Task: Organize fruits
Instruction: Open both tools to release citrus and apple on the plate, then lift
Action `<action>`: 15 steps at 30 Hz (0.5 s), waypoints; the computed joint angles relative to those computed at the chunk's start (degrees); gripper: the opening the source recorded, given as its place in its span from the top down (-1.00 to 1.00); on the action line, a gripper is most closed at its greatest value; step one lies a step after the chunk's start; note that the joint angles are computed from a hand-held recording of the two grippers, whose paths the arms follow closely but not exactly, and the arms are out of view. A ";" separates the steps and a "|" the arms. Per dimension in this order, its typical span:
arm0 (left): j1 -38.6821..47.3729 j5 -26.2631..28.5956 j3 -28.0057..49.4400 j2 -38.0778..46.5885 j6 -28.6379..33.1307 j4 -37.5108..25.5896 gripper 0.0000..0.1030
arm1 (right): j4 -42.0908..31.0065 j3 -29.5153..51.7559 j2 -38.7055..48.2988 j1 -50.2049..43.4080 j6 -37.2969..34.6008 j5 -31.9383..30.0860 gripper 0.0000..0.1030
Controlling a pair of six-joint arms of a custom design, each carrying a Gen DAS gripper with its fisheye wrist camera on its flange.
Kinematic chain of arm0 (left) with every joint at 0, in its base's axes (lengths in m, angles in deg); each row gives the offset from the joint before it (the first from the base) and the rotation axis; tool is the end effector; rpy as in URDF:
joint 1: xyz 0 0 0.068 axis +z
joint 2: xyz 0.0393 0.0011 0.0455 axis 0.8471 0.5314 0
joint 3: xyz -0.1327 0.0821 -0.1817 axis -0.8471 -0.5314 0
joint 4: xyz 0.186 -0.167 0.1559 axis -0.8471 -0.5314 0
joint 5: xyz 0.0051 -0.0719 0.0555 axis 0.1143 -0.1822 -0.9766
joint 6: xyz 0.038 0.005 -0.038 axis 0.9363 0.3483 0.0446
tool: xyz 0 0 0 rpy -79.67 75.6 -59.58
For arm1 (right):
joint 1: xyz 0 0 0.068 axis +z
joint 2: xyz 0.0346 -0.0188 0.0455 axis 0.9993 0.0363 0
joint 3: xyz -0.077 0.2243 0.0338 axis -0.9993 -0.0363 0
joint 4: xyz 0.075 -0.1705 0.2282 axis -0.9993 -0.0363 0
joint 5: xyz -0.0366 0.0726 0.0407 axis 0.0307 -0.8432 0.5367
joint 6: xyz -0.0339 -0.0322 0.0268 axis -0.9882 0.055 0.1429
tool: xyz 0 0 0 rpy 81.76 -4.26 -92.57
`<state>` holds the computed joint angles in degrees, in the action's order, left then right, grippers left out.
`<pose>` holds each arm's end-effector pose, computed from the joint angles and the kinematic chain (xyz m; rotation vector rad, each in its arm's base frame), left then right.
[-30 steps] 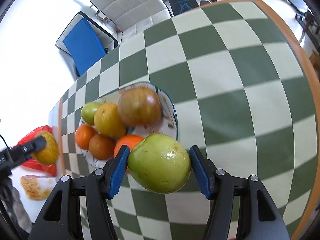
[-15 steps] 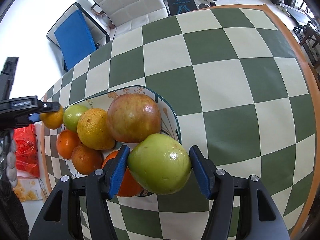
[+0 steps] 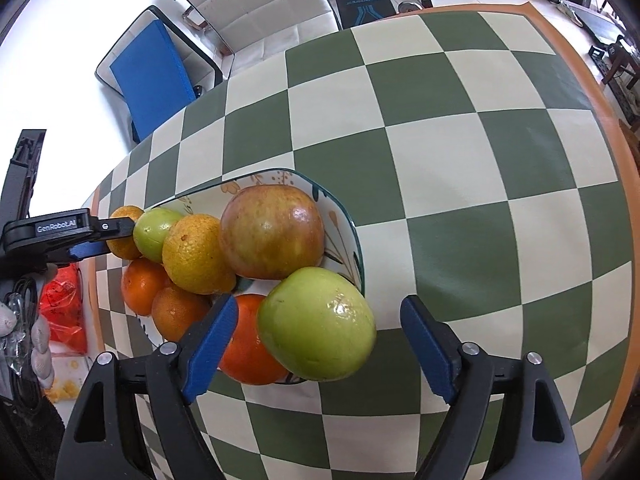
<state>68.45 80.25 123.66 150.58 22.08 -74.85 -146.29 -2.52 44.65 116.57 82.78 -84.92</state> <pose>0.3333 0.0607 0.2611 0.2590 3.1092 -0.0535 0.1768 0.0998 0.2217 0.6271 2.8501 0.4125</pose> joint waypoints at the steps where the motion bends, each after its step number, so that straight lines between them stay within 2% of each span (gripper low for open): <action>1: 0.15 -0.07 -0.79 -1.32 0.28 0.39 -0.56 | -1.08 0.76 0.27 0.71 0.30 1.04 -0.88; 2: 0.50 -0.04 -2.10 -3.31 0.80 0.88 -0.61 | -2.02 1.45 0.48 1.36 0.51 1.94 -0.88; 9: 3.38 -0.34 -16.47 -24.39 5.39 4.18 -0.61 | -10.72 9.34 3.10 10.87 4.82 11.23 -0.89; 15: 8.41 3.58 -19.83 -34.34 10.02 -1.20 -0.61 | -17.45 16.39 4.81 20.21 11.32 17.12 -0.89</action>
